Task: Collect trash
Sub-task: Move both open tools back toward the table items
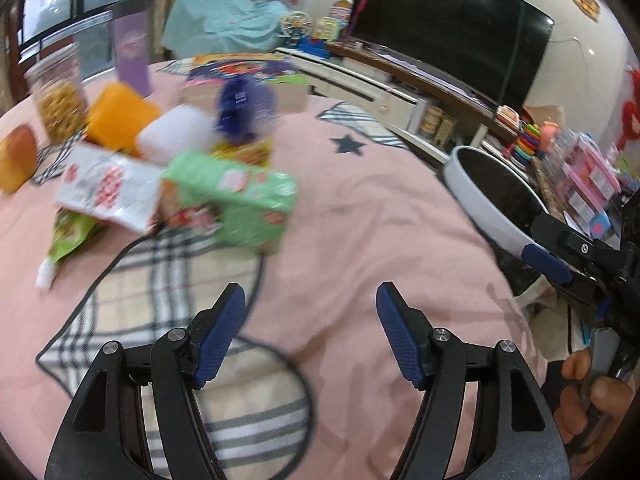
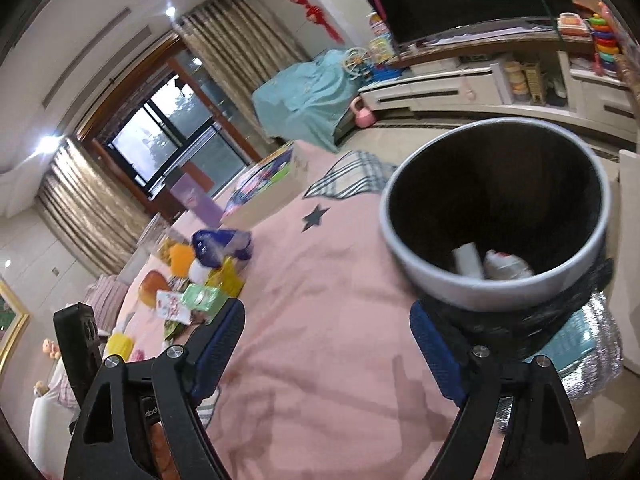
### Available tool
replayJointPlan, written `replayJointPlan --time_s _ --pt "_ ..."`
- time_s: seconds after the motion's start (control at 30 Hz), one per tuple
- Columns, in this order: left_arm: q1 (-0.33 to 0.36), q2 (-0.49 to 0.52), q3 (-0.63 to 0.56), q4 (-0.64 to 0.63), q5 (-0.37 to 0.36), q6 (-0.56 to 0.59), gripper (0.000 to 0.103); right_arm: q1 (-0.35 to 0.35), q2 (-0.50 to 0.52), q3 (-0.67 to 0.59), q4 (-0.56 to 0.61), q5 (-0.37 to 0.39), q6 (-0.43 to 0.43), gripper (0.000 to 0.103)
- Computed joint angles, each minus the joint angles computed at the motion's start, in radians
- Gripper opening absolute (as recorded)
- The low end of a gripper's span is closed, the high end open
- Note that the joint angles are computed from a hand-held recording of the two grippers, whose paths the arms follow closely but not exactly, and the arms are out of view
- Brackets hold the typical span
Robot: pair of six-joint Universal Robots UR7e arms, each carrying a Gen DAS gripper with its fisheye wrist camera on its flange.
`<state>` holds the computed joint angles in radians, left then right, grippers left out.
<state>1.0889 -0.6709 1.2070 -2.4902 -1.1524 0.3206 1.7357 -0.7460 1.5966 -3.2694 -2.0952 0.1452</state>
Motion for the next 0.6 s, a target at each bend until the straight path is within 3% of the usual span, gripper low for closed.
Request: replayJointPlan --time_s 0.4,0.6 --pt "0.052 -0.050 0.011 -0.020 0.047 -0.043 0.070 0.012 0.080 -0.077 0.096 0.064 0.002 0.086" --pt "0.082 -0.046 -0.039 -0.006 0.050 -0.055 0.070 0.018 0.111 -0.119 0.135 0.077 -0.016 0.086"
